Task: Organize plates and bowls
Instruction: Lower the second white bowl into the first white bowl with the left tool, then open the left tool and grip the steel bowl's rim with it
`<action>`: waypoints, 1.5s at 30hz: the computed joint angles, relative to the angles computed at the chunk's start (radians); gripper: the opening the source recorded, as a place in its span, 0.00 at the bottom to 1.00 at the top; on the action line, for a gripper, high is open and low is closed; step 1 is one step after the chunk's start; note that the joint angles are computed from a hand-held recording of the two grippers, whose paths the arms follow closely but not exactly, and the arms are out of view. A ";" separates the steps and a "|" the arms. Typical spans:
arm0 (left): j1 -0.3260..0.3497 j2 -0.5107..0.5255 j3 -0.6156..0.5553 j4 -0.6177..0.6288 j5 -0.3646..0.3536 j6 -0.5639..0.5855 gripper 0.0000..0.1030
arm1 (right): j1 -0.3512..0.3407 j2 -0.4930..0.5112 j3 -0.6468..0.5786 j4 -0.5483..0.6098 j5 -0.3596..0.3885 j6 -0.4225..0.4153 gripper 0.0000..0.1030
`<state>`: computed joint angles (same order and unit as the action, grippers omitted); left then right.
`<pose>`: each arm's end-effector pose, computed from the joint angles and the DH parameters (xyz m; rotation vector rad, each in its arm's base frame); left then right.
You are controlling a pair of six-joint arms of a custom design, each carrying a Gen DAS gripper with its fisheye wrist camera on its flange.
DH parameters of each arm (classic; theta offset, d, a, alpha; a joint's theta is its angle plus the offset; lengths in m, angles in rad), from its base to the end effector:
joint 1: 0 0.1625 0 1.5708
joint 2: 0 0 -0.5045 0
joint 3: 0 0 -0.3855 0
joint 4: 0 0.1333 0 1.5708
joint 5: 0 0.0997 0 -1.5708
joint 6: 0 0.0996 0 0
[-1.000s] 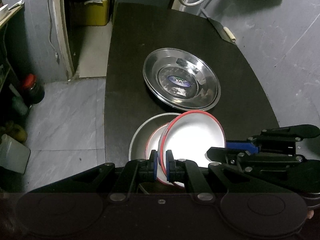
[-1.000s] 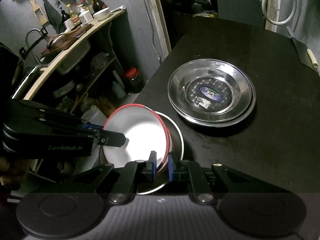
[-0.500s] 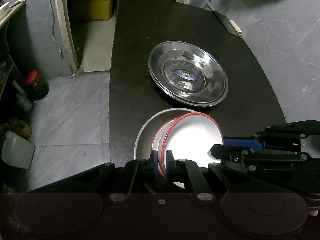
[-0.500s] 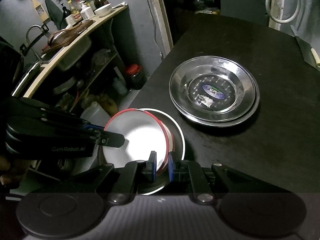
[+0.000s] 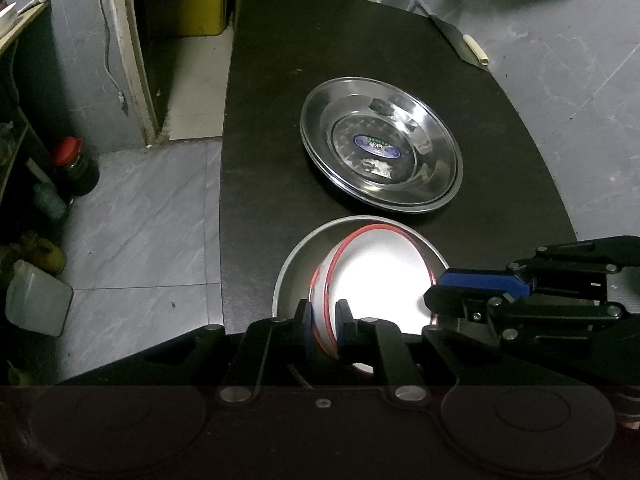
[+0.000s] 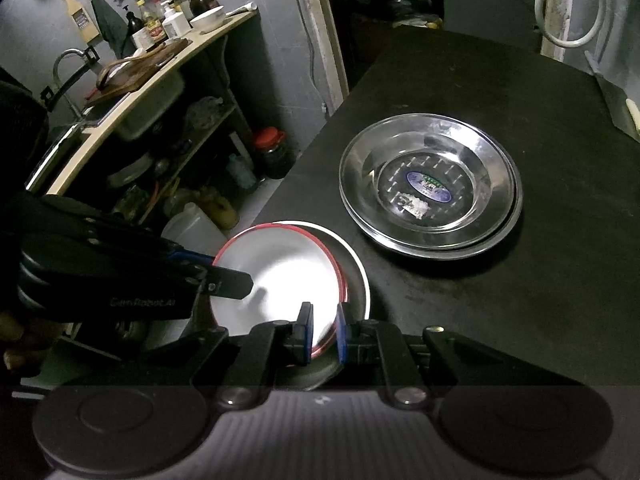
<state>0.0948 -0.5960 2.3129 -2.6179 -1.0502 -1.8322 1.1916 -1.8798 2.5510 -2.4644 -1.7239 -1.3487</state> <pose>-0.3669 -0.2185 -0.0653 -0.2086 2.4285 -0.7145 0.0107 -0.2921 0.3293 1.3172 -2.5538 0.0408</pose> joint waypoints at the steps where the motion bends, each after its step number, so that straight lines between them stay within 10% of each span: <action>1: 0.000 0.001 0.000 -0.002 0.000 -0.001 0.13 | 0.001 0.002 0.000 -0.002 -0.001 0.002 0.13; 17: -0.014 -0.009 0.007 0.005 0.023 -0.007 0.17 | -0.019 -0.020 0.010 -0.032 0.034 0.001 0.15; 24: -0.030 -0.036 -0.005 0.092 0.046 -0.043 0.54 | -0.039 -0.043 0.018 -0.067 0.070 0.023 0.21; 36: -0.057 -0.094 -0.010 0.311 0.076 -0.190 0.92 | -0.054 -0.023 0.045 -0.211 0.086 0.082 0.82; 45: -0.059 -0.115 0.019 0.362 0.017 -0.270 0.98 | -0.030 0.041 0.076 -0.387 0.005 0.165 1.00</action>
<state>0.0358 -0.7110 2.3321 -2.2555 -1.0334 -2.1023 1.1619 -1.8392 2.6271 -2.8515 -1.7192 -1.1841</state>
